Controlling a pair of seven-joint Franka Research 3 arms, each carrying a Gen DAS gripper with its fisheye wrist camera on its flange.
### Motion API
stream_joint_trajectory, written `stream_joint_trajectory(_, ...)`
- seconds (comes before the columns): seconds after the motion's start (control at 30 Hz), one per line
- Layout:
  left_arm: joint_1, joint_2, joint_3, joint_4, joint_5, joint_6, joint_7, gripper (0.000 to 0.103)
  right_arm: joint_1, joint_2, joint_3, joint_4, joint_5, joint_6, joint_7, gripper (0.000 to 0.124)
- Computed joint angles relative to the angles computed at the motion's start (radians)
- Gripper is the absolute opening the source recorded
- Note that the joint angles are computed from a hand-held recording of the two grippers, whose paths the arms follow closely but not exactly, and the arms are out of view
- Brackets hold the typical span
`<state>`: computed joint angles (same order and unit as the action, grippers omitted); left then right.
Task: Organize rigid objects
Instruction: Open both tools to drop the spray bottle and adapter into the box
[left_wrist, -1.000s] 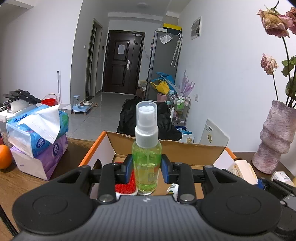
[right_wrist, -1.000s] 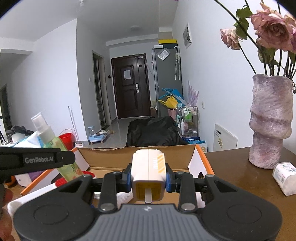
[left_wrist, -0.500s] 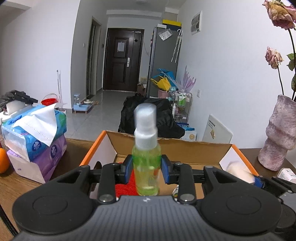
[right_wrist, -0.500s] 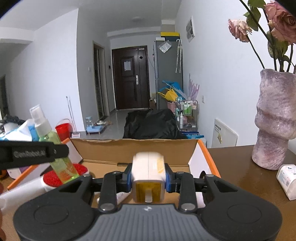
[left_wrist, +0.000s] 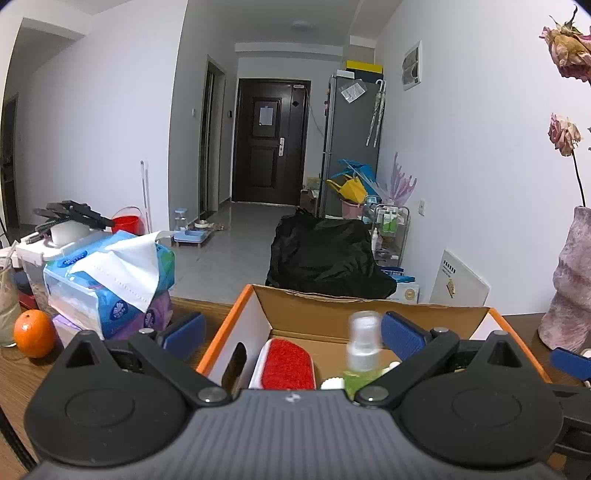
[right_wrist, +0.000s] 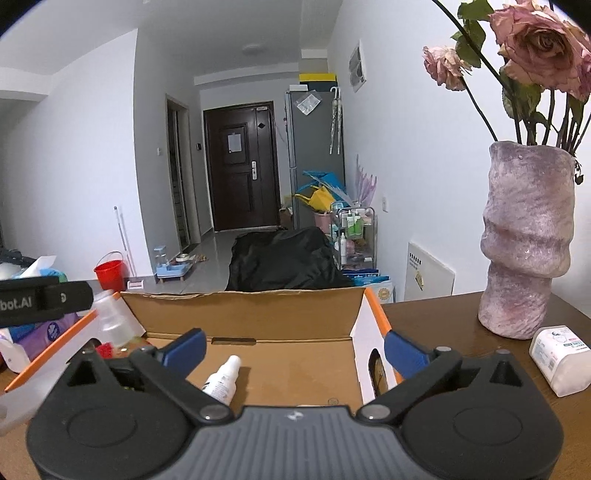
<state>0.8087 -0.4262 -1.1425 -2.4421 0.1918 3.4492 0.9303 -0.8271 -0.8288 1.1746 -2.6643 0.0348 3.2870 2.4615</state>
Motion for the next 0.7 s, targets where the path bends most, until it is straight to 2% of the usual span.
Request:
stream_joint_trajectory(0.27, -0.056, -0.033, 0.06, -0.043, -0.012, 0.031, 0.02, 0.103, 0.039, -0.028, -0.026, -0.029, -0.004, 0.002, -0.014, 0.103)
stream_joint_trajectory(0.5, -0.186, -0.049, 0.181, -0.112, -0.063, 0.066, 0.075, 0.103, 0.11, -0.078, -0.076, -0.093, 0.006, 0.002, -0.022, 0.103)
stream_joint_trajectory(0.7, -0.316, -0.077, 0.298, -0.186, -0.11, 0.08, 0.133, 0.103, 0.203, -0.133, -0.131, -0.163, 0.008, -0.018, -0.025, 0.103)
